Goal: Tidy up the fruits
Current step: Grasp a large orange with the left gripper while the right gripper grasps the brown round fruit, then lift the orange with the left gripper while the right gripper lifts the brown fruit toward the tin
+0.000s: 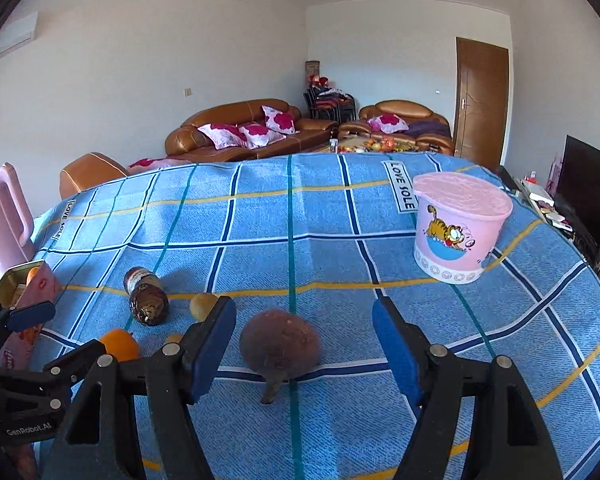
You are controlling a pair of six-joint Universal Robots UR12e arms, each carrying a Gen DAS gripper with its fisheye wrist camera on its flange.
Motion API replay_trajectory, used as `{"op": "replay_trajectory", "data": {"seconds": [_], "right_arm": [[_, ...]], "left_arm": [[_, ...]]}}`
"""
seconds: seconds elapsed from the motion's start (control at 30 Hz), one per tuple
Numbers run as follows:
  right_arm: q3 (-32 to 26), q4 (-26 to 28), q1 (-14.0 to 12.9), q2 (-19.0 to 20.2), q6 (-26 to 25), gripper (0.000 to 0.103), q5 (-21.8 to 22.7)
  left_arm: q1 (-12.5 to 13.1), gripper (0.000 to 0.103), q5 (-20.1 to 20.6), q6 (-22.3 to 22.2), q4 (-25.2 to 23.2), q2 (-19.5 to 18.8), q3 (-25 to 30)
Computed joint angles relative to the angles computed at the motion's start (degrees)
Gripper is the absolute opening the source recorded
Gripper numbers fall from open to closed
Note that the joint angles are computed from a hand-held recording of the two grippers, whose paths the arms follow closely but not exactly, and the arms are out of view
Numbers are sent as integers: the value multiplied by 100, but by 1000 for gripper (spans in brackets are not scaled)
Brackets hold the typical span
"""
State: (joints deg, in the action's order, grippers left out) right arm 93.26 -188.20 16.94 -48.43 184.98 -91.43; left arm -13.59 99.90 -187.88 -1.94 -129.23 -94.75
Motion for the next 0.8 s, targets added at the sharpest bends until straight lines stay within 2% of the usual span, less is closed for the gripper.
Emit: {"op": "replay_trajectory", "data": {"seconds": [0.2, 0.37, 0.4, 0.43, 0.47, 0.5, 0.8], "right_arm": [[-120, 469, -45, 19, 56, 72, 272], [-267, 1020, -44, 45, -69, 72, 394], [-304, 1142, -44, 56, -101, 71, 420], [-334, 1249, -45, 62, -133, 62, 458], [-350, 1322, -56, 65, -190, 55, 568], [-357, 1328, -41, 68, -225, 53, 531], [-275, 1051, -40, 48, -331, 53, 647]], "left_arm": [[7, 79, -139, 45, -314, -76, 132], [78, 64, -458, -1, -531, -78, 177], [102, 51, -596, 8, -555, -77, 175], [121, 35, -707, 4, -584, -77, 178], [131, 35, -719, -30, -575, -73, 168], [144, 35, -776, -51, -544, -66, 151], [186, 35, -683, -328, 69, -1, -85]]}}
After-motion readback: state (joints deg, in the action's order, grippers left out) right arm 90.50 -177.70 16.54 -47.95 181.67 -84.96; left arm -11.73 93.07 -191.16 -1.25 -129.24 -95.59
